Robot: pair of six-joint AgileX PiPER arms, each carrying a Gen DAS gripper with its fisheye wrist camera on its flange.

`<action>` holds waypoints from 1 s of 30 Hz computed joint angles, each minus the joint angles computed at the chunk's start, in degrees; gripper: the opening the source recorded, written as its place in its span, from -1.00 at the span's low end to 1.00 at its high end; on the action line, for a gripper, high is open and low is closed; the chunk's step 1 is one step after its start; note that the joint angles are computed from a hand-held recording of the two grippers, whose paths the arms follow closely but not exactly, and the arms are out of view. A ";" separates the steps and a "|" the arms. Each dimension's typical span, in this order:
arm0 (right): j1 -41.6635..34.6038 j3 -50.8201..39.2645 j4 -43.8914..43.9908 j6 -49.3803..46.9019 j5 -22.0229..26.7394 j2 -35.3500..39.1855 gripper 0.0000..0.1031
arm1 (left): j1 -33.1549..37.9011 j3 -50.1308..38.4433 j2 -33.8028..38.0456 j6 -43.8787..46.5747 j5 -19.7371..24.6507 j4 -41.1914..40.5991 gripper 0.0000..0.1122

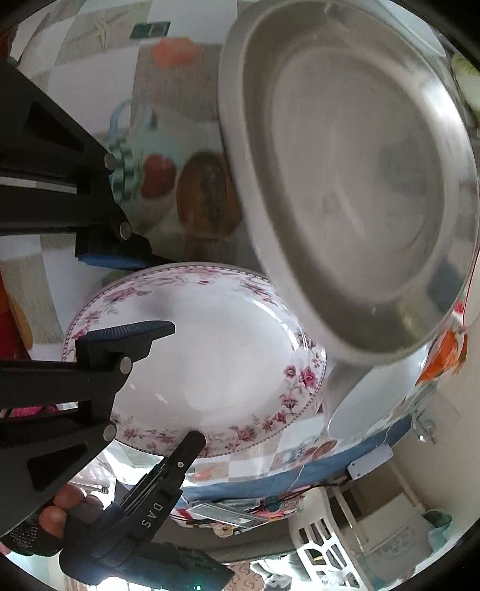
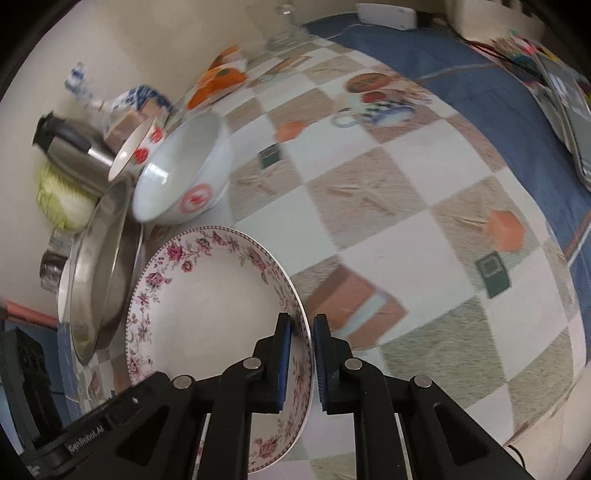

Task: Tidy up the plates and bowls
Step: 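Lift the pink-floral plate off the table with both tools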

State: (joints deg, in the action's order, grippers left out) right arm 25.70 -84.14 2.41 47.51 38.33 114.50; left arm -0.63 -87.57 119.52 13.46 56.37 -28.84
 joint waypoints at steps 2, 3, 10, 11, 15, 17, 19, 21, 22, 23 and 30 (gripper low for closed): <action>-1.43 3.08 2.42 -1.67 -2.63 -1.42 -0.74 | -0.28 -0.43 0.52 -0.93 -0.56 -0.85 -0.52; -2.03 4.11 4.48 -3.39 -3.64 -1.82 -0.74 | -0.20 -0.32 0.55 -1.14 -0.82 -1.41 -0.52; -5.55 9.67 21.00 -17.85 -10.49 -2.90 -0.75 | 1.00 -1.18 2.24 -2.12 -2.15 -5.78 -0.59; -5.71 10.08 22.03 -18.62 -11.05 -2.90 -0.75 | 0.98 -1.28 2.35 -2.34 -2.40 -5.79 -0.63; -5.73 10.91 21.47 -18.66 -11.67 -3.53 -0.75 | 1.39 -1.83 2.79 -1.67 -2.73 -5.55 -0.68; -5.35 10.90 20.17 -17.40 -11.68 -3.70 -0.75 | 1.54 -1.97 2.61 -1.16 -2.51 -5.01 -0.69; -5.19 10.70 19.81 -16.66 -11.77 -3.56 -0.75 | 1.37 -2.00 2.29 -0.79 -2.54 -4.01 -0.70; -4.87 9.74 18.25 -15.15 -11.38 -3.03 -0.75 | 0.70 -1.56 1.83 -0.41 -3.17 -2.71 -0.71; -4.69 9.69 17.21 -14.37 -11.16 -3.14 -0.75 | 0.56 -1.42 1.70 -0.10 -3.24 -2.51 -0.71; -4.58 9.33 16.24 -13.63 -10.79 -3.05 -0.75 | 0.37 -1.46 1.73 0.29 -3.15 -2.48 -0.71; -4.62 10.30 13.56 -10.15 -10.73 -3.98 -0.73 | 0.40 -1.56 1.71 1.84 -2.10 -2.95 -0.71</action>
State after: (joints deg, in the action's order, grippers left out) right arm 21.08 -73.84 15.98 37.36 27.60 110.52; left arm -0.23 -89.13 121.23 15.30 54.28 -31.80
